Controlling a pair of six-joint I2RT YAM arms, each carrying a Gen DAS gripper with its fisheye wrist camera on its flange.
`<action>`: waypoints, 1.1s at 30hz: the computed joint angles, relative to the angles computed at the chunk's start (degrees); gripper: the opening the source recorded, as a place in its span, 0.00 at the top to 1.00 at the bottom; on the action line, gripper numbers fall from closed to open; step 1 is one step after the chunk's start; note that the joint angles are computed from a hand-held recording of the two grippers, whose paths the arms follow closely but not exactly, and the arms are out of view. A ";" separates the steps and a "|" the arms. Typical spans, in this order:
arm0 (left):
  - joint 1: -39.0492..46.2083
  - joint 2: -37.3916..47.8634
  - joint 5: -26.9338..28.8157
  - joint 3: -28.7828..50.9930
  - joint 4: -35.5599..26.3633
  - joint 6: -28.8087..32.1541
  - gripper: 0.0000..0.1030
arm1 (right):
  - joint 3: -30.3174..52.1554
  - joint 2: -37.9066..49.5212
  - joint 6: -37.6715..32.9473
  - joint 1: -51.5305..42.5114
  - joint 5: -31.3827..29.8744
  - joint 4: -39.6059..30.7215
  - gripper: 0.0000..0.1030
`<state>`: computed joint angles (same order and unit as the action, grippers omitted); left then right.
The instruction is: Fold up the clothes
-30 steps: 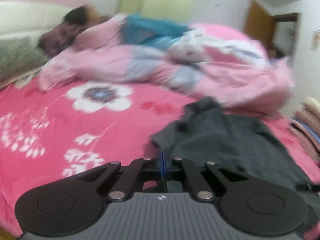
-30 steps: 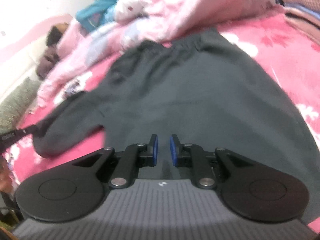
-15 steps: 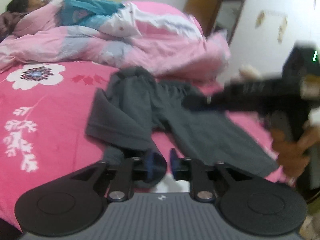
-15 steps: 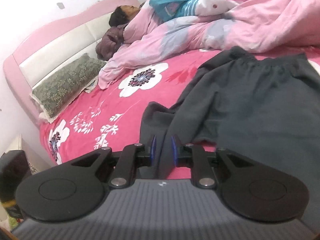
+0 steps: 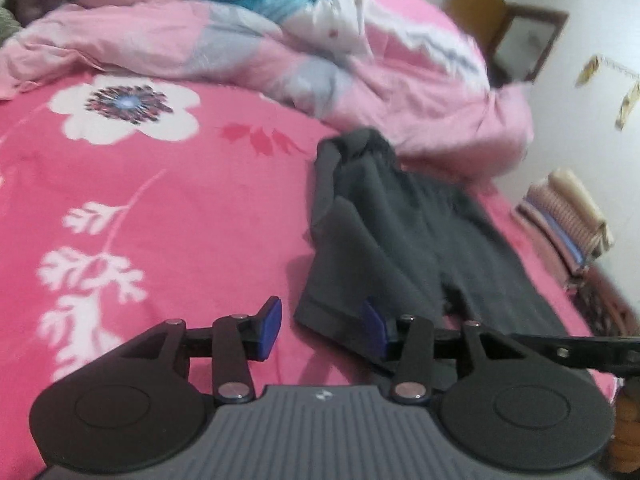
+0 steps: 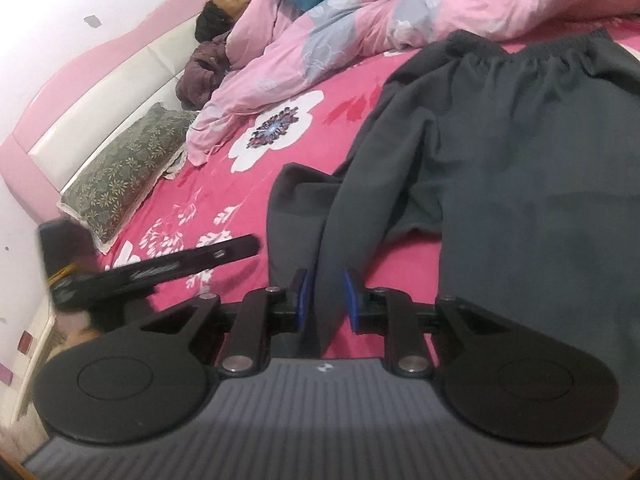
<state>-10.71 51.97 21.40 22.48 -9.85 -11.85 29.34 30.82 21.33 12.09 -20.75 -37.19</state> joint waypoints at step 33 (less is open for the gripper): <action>29.19 12.86 5.76 7.17 2.17 -6.39 0.99 | -0.01 5.72 3.01 18.61 13.90 4.68 0.73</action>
<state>18.49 64.83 27.16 29.65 -7.68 -18.23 29.33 36.54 24.33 30.70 -6.85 -32.51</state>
